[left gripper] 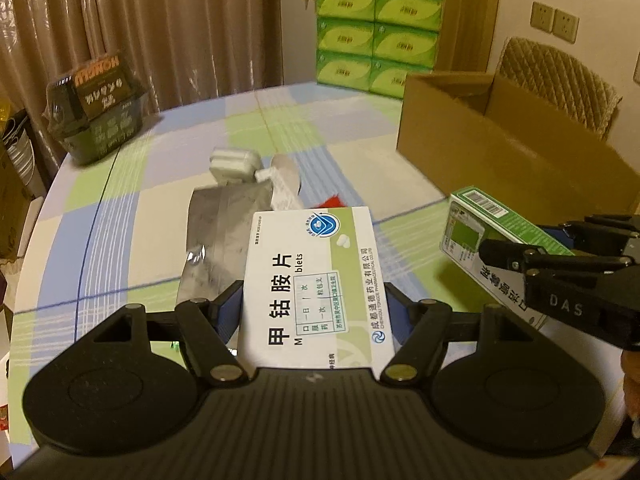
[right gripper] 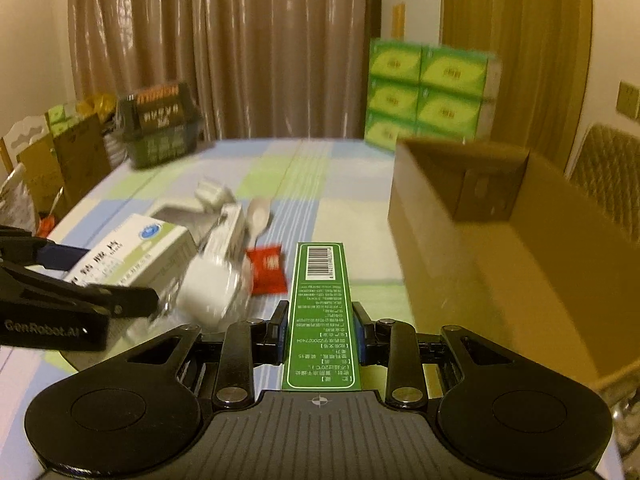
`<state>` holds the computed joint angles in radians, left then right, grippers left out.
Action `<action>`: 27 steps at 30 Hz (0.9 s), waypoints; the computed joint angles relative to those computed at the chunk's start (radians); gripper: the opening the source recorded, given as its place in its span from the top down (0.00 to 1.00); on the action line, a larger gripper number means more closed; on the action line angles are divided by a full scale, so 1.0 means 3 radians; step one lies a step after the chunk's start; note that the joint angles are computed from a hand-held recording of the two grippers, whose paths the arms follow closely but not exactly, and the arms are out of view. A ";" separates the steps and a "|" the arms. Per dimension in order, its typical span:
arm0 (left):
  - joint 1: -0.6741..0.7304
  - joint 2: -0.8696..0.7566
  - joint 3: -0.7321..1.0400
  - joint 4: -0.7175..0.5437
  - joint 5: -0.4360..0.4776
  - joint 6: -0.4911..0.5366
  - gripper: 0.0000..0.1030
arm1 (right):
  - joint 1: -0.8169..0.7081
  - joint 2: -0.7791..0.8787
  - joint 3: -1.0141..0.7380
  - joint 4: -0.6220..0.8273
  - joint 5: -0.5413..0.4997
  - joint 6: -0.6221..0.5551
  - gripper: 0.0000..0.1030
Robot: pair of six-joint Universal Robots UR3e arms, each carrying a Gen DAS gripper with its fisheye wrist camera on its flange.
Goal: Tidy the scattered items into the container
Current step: 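Carry both boxes to the cardboard box and open both tools to drop them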
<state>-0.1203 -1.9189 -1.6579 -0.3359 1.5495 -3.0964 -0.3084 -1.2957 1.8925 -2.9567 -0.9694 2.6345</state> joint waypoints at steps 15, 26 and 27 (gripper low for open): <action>-0.0480 -0.0562 0.1407 -0.0406 -0.0067 -0.0374 0.35 | -0.0498 0.0033 -0.0874 0.0284 0.0137 0.0094 0.74; -0.0915 -0.1660 0.3296 -0.1026 -0.0195 -0.0738 0.35 | -0.0981 0.0232 -0.1171 0.0547 0.0217 -0.0111 0.73; -0.0944 -0.1757 0.3448 -0.1075 -0.0207 -0.0756 0.35 | -0.1013 0.0260 -0.1194 0.0563 0.0224 -0.0124 0.73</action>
<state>-0.4034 -2.4461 -0.6235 -0.6583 1.4875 -3.3233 -0.6122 -1.2176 1.5342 -2.7877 -0.9022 2.5972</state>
